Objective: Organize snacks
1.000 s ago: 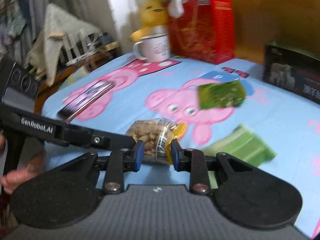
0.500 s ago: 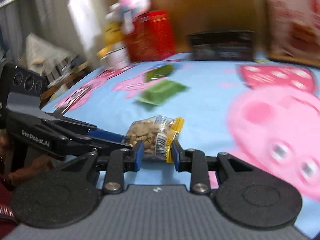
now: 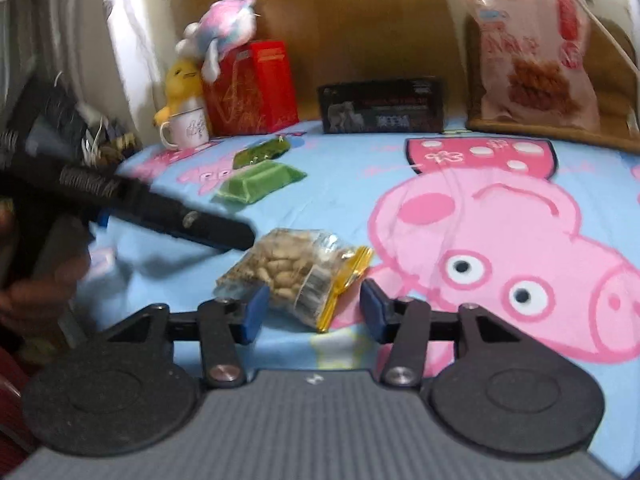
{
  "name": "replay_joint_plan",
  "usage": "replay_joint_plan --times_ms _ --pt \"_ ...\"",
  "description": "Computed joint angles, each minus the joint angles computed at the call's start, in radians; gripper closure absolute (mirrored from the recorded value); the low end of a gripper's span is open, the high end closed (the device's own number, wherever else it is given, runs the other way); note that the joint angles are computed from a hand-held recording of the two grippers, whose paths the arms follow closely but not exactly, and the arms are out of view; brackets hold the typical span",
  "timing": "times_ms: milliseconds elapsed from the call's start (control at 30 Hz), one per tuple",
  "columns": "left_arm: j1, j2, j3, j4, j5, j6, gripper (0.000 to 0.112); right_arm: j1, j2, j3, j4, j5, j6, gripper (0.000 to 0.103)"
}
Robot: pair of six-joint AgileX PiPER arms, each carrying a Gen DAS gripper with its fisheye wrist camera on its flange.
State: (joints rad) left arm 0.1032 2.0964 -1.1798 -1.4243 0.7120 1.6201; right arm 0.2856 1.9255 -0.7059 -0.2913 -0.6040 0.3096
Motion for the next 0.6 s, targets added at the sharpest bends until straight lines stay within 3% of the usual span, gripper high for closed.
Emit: replay_joint_plan --times_ms 67,167,367,600 --pt "-0.040 -0.035 0.063 -0.097 -0.087 0.098 0.041 0.028 0.006 0.016 0.085 -0.022 -0.100 0.040" --pt "-0.081 -0.062 0.104 -0.171 -0.167 0.171 0.041 0.008 0.017 0.022 0.054 -0.058 -0.049 0.039" --pt "-0.088 -0.081 0.129 -0.196 -0.194 0.186 0.041 0.008 0.015 0.027 0.057 -0.064 -0.033 0.039" --pt "-0.086 -0.089 0.141 -0.199 -0.197 0.193 0.041 0.011 0.011 0.026 0.041 -0.060 -0.013 0.031"
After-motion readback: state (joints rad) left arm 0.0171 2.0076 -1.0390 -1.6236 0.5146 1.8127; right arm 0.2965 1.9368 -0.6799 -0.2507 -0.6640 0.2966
